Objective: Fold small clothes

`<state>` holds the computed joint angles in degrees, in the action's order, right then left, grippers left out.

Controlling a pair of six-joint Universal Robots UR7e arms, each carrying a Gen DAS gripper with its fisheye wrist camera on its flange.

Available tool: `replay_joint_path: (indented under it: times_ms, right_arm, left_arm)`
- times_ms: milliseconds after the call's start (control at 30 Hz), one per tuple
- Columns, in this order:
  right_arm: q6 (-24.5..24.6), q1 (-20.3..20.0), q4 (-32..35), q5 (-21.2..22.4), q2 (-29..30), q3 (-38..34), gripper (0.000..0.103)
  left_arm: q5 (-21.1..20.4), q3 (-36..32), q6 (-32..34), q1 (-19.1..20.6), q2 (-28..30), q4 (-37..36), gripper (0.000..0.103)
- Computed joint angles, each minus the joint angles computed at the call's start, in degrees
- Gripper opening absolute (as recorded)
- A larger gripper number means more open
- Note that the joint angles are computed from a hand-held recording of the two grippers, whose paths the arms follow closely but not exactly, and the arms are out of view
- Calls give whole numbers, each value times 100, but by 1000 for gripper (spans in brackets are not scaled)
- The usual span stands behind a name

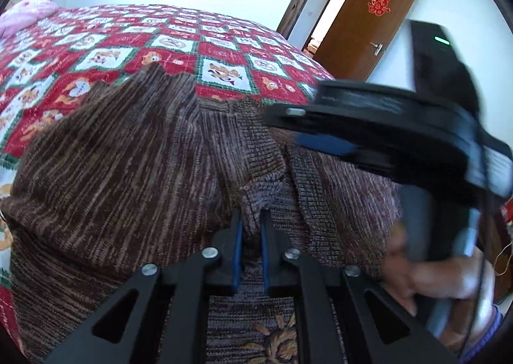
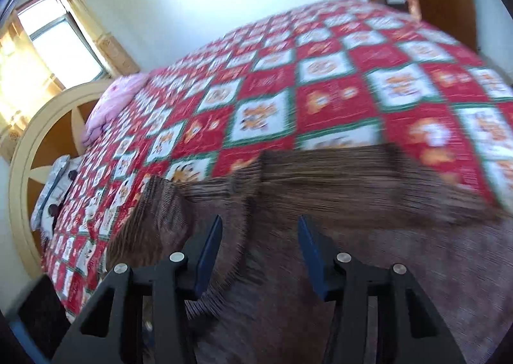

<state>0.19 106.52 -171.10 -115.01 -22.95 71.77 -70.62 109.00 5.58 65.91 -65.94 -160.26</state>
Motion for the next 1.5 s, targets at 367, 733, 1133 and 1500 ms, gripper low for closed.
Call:
replay_joint_path:
  times_ms: [367,733,1133,1500]
  right_arm:
    - [-518,274,-72,-610,349,-409,8]
    - [-899,481,-1068,-880,-414,624,7]
    - [-799,-140,-1088,-999,-554,1074,8]
    - [-1027,480,-2173,-1276,-1200,2353,10]
  left_arm:
    - [-509,39,-169,149,-97,-136,12]
    - [-271,533,405,-504,-323,-489,12]
    - [491,530,369,-887,194,-137,24]
    - [839,600,898,-658,-675,-216,68]
